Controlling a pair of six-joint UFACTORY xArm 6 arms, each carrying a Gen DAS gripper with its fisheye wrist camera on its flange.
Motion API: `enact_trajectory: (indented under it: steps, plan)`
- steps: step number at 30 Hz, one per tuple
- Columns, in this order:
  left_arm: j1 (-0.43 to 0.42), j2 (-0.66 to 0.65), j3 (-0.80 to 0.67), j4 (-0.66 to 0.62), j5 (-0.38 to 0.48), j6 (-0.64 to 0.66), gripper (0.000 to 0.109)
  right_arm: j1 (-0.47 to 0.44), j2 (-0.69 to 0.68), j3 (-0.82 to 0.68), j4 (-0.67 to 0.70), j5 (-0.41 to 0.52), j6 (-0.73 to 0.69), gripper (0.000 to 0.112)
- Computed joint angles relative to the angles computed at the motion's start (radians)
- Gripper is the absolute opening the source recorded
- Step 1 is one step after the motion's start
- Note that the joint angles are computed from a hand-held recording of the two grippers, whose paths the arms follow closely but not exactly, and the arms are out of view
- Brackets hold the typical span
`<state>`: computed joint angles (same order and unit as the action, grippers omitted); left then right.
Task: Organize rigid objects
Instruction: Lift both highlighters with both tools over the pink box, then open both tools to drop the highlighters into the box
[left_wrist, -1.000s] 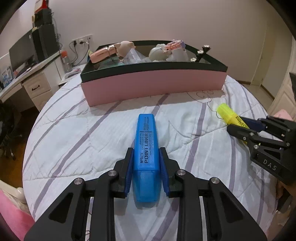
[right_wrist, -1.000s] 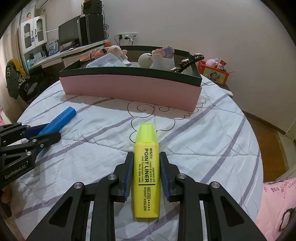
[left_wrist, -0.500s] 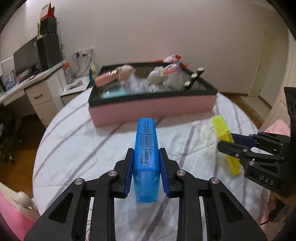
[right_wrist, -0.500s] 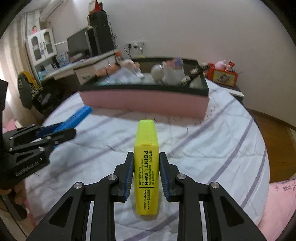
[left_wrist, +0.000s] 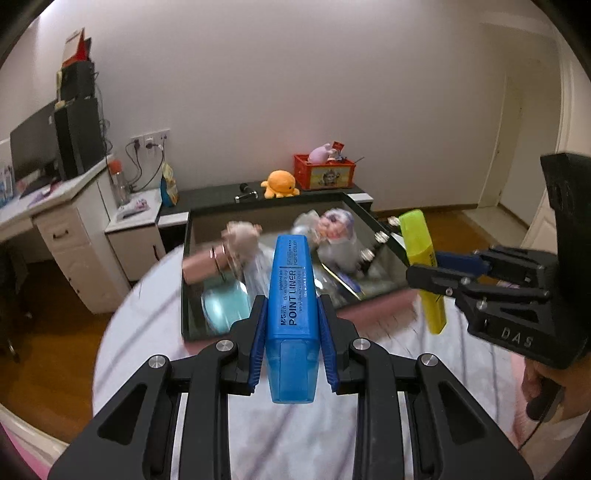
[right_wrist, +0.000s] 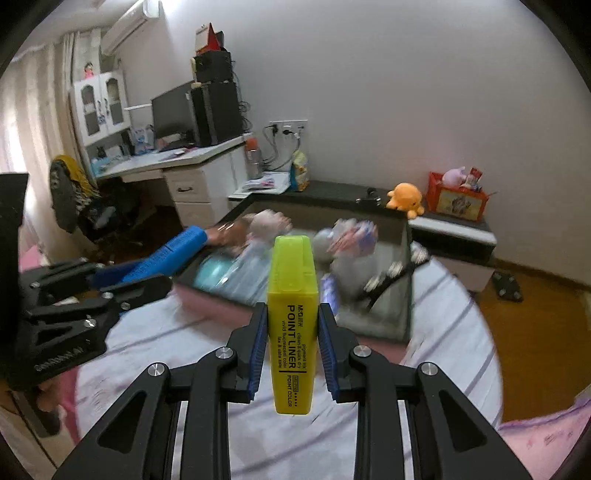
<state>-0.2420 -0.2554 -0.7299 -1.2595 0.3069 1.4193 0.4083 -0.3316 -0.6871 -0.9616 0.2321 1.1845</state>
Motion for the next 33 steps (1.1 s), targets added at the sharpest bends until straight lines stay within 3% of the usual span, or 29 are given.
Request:
enact_trajectory:
  steps: [4,11,15,19,22,29,31,33]
  plan:
    - [-0.032,0.159,-0.152,0.134,-0.037,-0.124,0.027,-0.052,0.116,-0.129,0.082,0.025,-0.135,0.027]
    - [-0.067,0.469,-0.456,0.523,-0.016,-0.491,0.027,-0.131,0.332,-0.369,0.157,0.133,-0.308,0.027]
    - [-0.075,0.578,-0.559,0.746,-0.037,-0.692,0.027,-0.157,0.442,-0.481,0.174,0.204,-0.361,0.027]
    - [-0.068,0.651,-0.632,0.859,-0.021,-0.806,0.027,-0.165,0.507,-0.536,0.232,0.223,-0.424,0.027]
    - [-0.065,0.684,-0.665,0.878,-0.003,-0.834,0.027,-0.169,0.546,-0.568,0.254,0.247,-0.445,0.027]
    - [-0.078,0.668,-0.619,0.877,-0.057,-0.844,0.028,-0.18,0.555,-0.564,0.298,0.231,-0.462,0.028]
    - [-0.084,0.651,-0.594,0.845,-0.08,-0.814,0.036,-0.183,0.543,-0.548,0.323,0.21,-0.477,0.028]
    - [-0.092,0.624,-0.557,0.795,-0.111,-0.762,0.063,-0.184,0.526,-0.529,0.311,0.196,-0.459,0.028]
